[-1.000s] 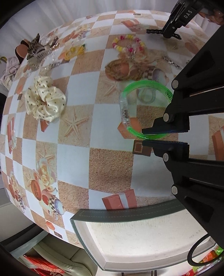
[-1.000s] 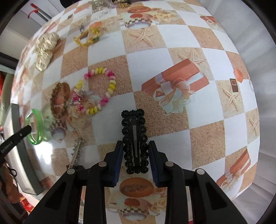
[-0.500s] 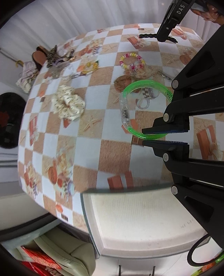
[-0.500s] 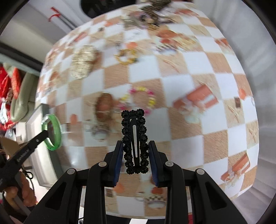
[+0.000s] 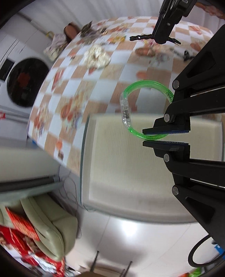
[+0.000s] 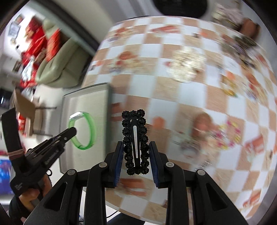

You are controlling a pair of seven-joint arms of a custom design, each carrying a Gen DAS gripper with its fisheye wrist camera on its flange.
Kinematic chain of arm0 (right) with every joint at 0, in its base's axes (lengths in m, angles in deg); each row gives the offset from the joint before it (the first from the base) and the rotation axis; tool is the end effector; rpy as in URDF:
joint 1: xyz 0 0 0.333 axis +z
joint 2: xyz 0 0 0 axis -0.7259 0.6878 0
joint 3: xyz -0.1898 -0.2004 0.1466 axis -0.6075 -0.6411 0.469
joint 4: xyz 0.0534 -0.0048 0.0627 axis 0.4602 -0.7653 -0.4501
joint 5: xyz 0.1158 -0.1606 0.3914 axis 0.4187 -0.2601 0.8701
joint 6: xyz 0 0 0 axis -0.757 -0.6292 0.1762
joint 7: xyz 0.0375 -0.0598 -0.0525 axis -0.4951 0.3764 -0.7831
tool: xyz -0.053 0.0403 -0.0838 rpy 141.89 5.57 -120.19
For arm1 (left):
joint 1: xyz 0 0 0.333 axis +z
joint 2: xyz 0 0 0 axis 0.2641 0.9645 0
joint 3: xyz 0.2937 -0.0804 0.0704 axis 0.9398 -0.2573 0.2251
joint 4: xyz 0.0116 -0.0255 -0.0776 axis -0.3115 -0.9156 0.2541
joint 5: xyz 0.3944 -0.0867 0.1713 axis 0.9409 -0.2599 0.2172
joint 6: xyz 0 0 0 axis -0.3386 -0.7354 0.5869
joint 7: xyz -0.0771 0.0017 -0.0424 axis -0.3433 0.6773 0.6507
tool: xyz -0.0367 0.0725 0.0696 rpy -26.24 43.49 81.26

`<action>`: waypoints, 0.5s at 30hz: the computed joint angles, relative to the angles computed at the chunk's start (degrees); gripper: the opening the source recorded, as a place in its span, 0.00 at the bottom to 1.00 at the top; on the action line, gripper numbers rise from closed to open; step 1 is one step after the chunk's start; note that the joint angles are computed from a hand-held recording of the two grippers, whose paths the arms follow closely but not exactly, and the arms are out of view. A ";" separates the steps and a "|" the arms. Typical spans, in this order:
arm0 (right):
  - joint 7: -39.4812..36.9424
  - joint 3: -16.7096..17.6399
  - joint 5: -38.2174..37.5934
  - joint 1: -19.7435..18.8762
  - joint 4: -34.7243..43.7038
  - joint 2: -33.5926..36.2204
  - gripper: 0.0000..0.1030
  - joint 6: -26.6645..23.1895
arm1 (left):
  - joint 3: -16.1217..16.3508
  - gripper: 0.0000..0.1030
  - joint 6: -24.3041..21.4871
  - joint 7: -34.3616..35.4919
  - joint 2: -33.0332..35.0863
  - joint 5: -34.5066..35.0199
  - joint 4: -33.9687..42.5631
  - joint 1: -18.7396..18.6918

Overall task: Organize jewelry
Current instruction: 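Carry the green bangle and black clip to the white tray with both tools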

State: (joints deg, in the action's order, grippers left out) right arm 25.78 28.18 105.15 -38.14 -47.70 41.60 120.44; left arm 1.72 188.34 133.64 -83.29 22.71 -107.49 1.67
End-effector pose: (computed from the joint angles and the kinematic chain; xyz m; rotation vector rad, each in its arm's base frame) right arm 0.5113 0.0722 0.5900 -1.9695 1.9379 0.1371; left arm 0.5353 -0.2783 0.5691 -2.1972 2.0317 -0.4271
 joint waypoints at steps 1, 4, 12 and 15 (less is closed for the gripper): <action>-0.48 0.44 0.41 0.64 0.90 1.11 0.31 0.25 | 0.40 0.10 0.16 -0.17 -0.34 0.34 -0.71 0.43; -1.89 1.86 1.41 2.57 4.13 5.09 0.31 1.03 | 1.20 0.10 0.30 -0.38 -0.56 1.92 -2.16 1.71; -2.23 4.65 1.89 5.38 12.83 16.59 0.31 1.89 | 2.41 0.10 1.44 -0.53 1.94 4.19 -3.12 4.23; -0.72 5.23 1.53 5.67 15.63 20.60 0.31 1.94 | 2.41 0.10 1.31 -0.08 3.31 5.15 -2.84 4.46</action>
